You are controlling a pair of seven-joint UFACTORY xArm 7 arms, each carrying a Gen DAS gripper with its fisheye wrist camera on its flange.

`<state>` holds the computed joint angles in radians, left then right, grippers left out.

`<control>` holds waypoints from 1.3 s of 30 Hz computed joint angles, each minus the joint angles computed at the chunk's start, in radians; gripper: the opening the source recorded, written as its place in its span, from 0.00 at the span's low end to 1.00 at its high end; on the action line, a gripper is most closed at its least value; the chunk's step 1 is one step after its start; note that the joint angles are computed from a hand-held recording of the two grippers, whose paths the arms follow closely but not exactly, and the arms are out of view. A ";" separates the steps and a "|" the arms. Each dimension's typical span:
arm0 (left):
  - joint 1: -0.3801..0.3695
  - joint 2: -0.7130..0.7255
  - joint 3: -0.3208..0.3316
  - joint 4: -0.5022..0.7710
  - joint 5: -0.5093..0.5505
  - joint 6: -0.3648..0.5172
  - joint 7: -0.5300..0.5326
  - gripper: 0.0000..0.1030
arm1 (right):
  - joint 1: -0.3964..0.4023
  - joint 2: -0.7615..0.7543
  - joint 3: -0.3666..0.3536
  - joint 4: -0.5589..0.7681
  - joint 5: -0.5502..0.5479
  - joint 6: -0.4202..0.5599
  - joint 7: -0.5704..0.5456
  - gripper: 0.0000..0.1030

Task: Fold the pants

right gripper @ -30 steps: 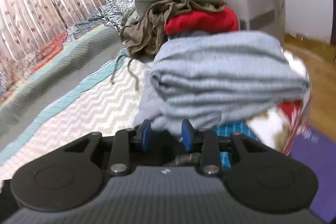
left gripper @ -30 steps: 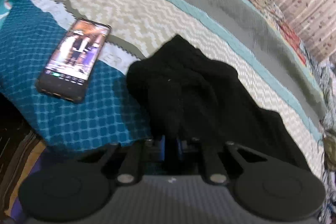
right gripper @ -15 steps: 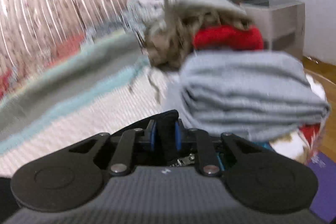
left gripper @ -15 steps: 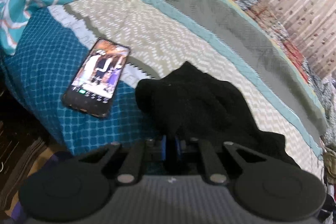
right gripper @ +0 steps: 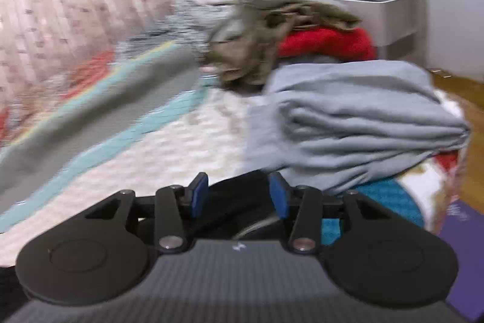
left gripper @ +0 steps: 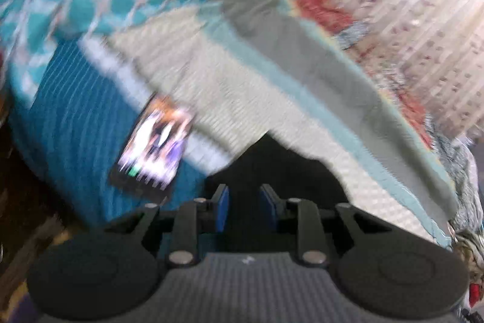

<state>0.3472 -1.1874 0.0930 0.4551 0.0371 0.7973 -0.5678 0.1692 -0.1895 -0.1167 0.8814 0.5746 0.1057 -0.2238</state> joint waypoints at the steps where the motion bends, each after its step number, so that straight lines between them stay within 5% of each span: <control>1: -0.022 0.049 -0.002 0.023 0.005 -0.041 0.021 0.24 | 0.049 -0.021 -0.028 -0.006 0.064 0.027 -0.060 0.47; 5: -0.145 0.264 0.014 0.108 -0.019 -0.180 0.131 0.43 | 0.112 -0.052 -0.028 -0.037 0.163 0.107 -0.157 0.47; 10: -0.331 0.532 0.078 0.199 -0.149 -0.266 0.300 0.40 | 0.080 -0.068 0.043 -0.066 0.097 0.218 -0.075 0.47; 15: -0.237 0.673 -0.019 0.172 -0.121 -0.314 0.237 0.33 | 0.129 -0.021 0.064 0.049 0.165 0.322 -0.188 0.45; 16: -0.243 0.664 -0.001 0.148 -0.147 -0.322 0.238 0.26 | 0.143 0.007 0.072 0.093 0.193 0.343 -0.237 0.45; 18: -0.270 0.595 0.037 0.079 -0.205 -0.357 0.269 0.26 | 0.163 0.076 0.103 0.196 0.239 0.386 -0.337 0.46; 22: -0.232 0.422 0.015 -0.021 -0.192 -0.369 0.276 0.32 | 0.180 0.278 0.202 0.442 0.253 0.443 -0.458 0.48; 25: -0.198 0.328 0.002 -0.066 -0.162 -0.357 0.281 0.33 | 0.206 0.463 0.261 0.645 0.123 0.469 -0.420 0.58; 29: -0.173 0.282 0.018 -0.083 -0.151 -0.321 0.279 0.33 | 0.269 0.658 0.267 0.874 -0.127 0.594 -0.305 0.56; 30: -0.173 0.281 0.021 -0.088 -0.153 -0.319 0.277 0.32 | 0.290 0.696 0.258 0.924 -0.190 0.643 -0.275 0.47; 31: -0.171 0.283 0.019 -0.093 -0.152 -0.323 0.276 0.32 | 0.283 0.712 0.282 0.932 -0.253 0.652 -0.257 0.17; 33: -0.158 0.286 0.000 -0.100 -0.137 -0.327 0.270 0.29 | 0.306 0.700 0.267 0.890 -0.289 0.544 -0.259 0.16; 36: -0.170 0.311 -0.012 -0.106 -0.130 -0.350 0.269 0.28 | 0.312 0.713 0.240 0.876 -0.292 0.343 -0.053 0.16; 39: -0.151 0.338 -0.054 -0.100 -0.092 -0.359 0.252 0.31 | 0.348 0.749 0.203 0.884 -0.404 0.334 0.039 0.17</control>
